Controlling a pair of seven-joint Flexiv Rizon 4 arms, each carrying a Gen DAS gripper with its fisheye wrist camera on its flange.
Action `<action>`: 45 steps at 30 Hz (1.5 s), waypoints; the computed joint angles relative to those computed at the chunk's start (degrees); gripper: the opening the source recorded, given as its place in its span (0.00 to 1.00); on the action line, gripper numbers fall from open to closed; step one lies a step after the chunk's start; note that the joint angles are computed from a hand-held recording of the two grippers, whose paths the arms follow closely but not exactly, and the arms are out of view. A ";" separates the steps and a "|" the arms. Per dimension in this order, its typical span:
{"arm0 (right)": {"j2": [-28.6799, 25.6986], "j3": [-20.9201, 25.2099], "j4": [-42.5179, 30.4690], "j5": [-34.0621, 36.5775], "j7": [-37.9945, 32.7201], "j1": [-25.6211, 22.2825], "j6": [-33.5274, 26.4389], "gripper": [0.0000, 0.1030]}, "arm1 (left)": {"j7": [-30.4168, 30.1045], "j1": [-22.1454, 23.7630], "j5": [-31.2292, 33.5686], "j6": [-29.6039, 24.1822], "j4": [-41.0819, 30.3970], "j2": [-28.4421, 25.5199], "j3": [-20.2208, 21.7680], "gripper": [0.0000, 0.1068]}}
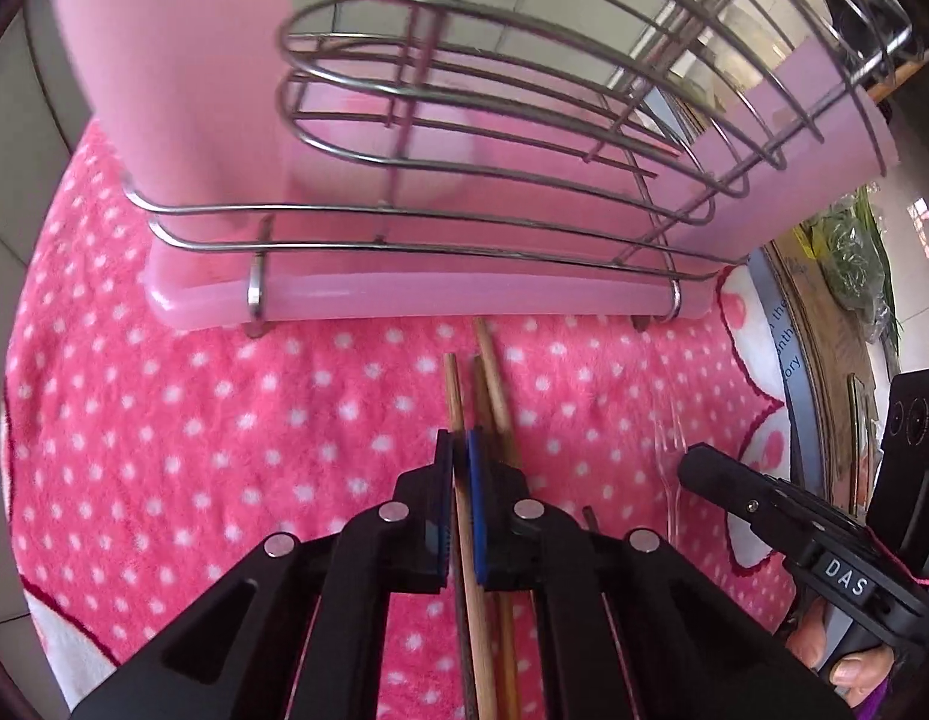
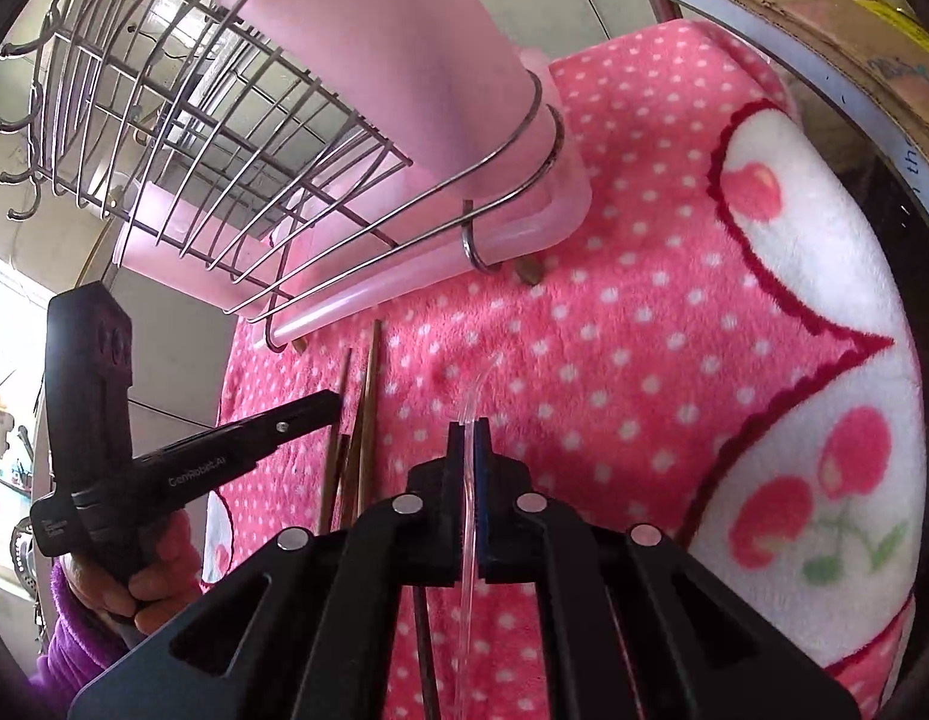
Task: Organize utensils
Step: 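Lower both tools back toward the remaining chopsticks on the cloth, then grasp a wooden chopstick with the left tool while the right tool grasps a clear stick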
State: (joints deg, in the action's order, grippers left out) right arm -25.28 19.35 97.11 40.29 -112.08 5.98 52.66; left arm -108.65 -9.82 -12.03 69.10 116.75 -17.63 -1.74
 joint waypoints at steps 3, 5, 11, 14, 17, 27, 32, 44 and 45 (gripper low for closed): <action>0.00 -0.12 -0.03 -0.09 0.55 0.09 -0.09 0.03 | -0.83 0.33 0.44 0.10 1.96 2.31 1.08 0.04; -0.10 -0.40 -0.15 -0.45 1.18 0.08 -0.45 0.03 | -1.81 0.33 2.41 -0.47 2.28 3.23 2.23 0.04; -0.58 -0.92 -0.20 -2.88 3.14 1.05 -1.05 0.03 | -0.99 2.27 3.57 -5.91 1.12 2.65 2.14 0.04; -0.63 -0.97 -0.18 -4.19 4.00 1.54 -1.22 0.03 | -0.92 2.32 4.17 -8.13 -0.58 1.43 2.08 0.05; -1.02 -1.21 -0.70 -5.92 5.18 2.04 -2.13 0.03 | -2.19 1.41 7.34 -11.37 -3.81 0.12 2.79 0.06; -3.04 -0.70 -1.49 -9.20 8.26 3.56 -1.65 0.05 | -2.38 0.81 9.04 -10.18 -4.09 0.29 2.49 0.05; -1.51 0.87 0.14 -6.37 5.84 1.62 1.23 0.04 | -0.03 2.12 4.38 -2.75 2.85 5.11 1.66 0.05; 7.66 3.32 5.16 8.41 -10.59 -0.99 11.18 0.04 | -5.00 3.43 10.17 13.74 15.10 18.38 3.65 0.05; 8.63 3.57 5.33 10.61 -13.01 -1.35 12.09 0.04 | -7.26 4.01 12.85 15.54 15.74 19.67 3.70 0.05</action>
